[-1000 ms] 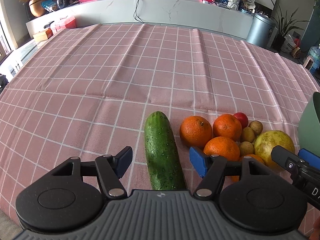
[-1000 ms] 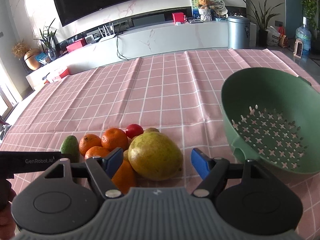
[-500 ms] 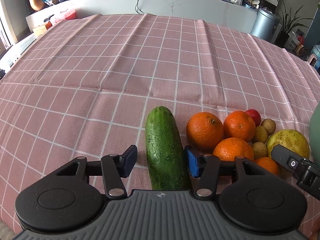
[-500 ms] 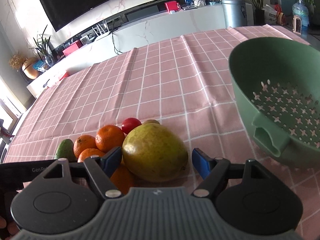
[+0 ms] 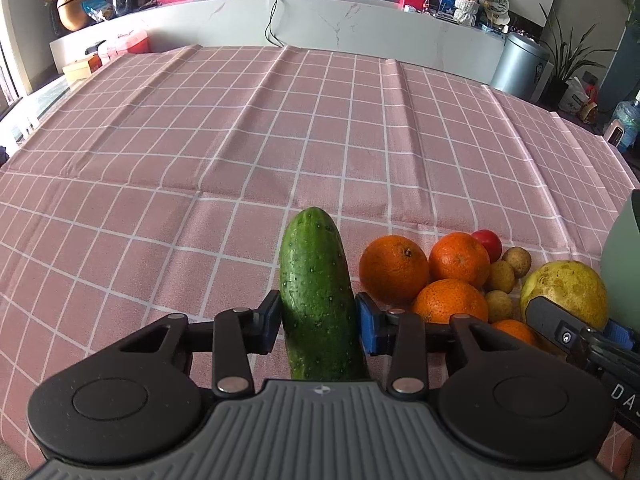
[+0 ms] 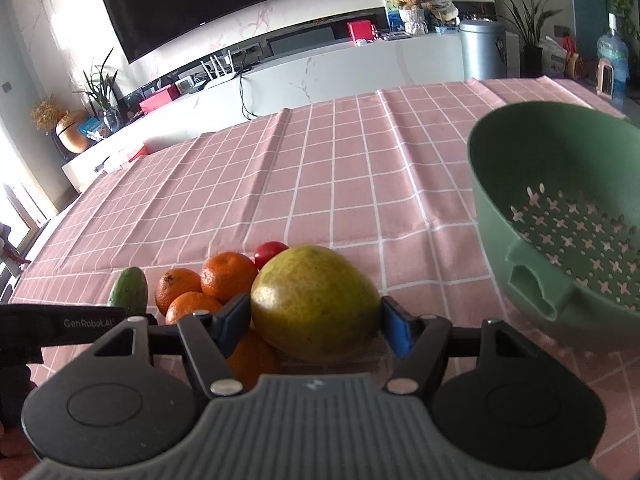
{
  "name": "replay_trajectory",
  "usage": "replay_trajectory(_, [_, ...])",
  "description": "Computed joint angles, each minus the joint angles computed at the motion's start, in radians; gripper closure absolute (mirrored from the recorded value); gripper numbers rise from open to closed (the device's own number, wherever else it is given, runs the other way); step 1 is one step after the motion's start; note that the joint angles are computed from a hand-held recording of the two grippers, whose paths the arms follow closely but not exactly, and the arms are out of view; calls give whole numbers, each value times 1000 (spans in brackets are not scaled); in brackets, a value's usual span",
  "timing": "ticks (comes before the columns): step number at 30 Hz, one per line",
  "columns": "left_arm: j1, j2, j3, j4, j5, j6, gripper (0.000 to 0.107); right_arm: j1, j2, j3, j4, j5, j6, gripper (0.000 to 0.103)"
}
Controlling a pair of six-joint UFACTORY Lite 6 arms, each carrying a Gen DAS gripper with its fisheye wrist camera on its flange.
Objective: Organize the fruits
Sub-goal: 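Carry the cucumber and yellow fruit into the green colander with both grippers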
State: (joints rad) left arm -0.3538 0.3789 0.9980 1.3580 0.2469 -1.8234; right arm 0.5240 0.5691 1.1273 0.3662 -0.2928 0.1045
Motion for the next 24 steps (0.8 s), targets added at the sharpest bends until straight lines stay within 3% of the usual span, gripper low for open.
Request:
replay_trajectory(6, [-55, -138, -87, 9, 54, -4, 64, 9, -88, -82, 20, -34, -37, 37])
replay_trajectory(12, [-114, -298, -130, -102, 92, 96, 65, 6, -258, -212, 50, -58, -68, 37])
replay_trajectory(18, [-191, -357, -21, -277, 102, 278, 65, -56, -450, -289, 208, 15, -245, 37])
replay_trajectory(24, [-282, -223, 231, -416, 54, 448, 65, -222, -596, -329, 350, 129, -486, 37])
